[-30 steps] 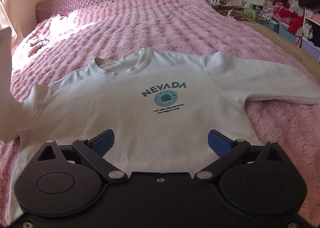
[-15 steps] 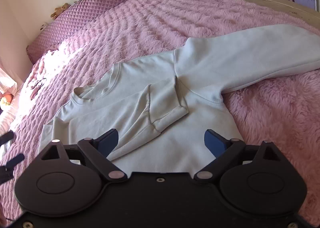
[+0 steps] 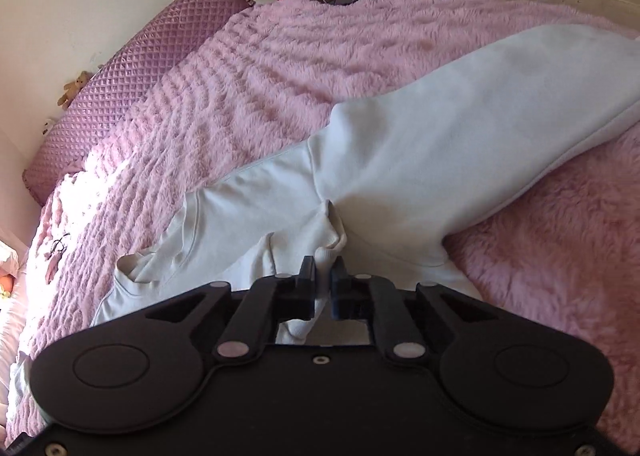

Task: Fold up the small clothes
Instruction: 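Grasp the other sleeve cuff with the right gripper, then fold the held sleeve across the chest with the right gripper and release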

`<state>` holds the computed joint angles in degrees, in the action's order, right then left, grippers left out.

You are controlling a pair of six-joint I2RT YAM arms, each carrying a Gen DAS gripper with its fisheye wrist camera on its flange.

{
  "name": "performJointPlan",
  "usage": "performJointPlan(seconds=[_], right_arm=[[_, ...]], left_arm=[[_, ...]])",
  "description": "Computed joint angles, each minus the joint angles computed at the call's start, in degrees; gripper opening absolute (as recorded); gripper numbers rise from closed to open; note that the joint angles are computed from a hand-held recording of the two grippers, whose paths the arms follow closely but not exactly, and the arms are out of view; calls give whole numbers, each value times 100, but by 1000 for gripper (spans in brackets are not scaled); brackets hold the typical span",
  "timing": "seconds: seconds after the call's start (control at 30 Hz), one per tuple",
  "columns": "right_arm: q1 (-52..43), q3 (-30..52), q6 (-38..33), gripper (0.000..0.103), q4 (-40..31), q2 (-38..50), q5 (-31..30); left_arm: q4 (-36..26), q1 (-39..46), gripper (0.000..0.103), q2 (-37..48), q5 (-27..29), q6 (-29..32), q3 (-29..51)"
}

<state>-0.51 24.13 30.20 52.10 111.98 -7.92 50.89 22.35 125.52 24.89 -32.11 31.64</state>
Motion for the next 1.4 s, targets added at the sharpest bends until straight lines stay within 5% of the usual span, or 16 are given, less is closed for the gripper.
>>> performJointPlan(seconds=[0.13,0.23,0.3,0.4,0.57,0.73,0.83,1.03,1.2,1.4], right_arm=[[-297,218,-517,5,-341,539,-219],[-393,-88,-698,9,255,647,-280],[-546,-400,-779,35,347,251,-306],[-1572,-770,-1029,49,925,-55,-1207],[-3714,258,-1153,51,-409,-127,-1593],[-5092,2148,-197,51,-1241,1250,-2094],[-5321,2935,823,51,-1094,2066,-2398],[-5055,3839,1858,51,-660,3040,-1939],[-5041,4042,1480,12,-1495,2741,-1775],[-4958,2828,435,7,-1139,1066,-2400]], left_arm=[[-11,-162,72,78,-182,312,-43],[-269,-340,72,-178,-439,432,-77],[-500,-439,73,-545,-540,494,-172],[-667,-583,75,-1014,-619,772,-335],[-1038,-688,79,-1394,-645,1115,-419],[-1416,-770,80,-1470,-880,1066,-399],[-1558,-878,80,-1446,-1137,1035,-379],[-1811,-1114,80,-1505,-1520,968,-337],[-1898,-1135,80,-1760,-1563,1026,-455],[-1731,-826,80,-2220,-1192,1169,-824]])
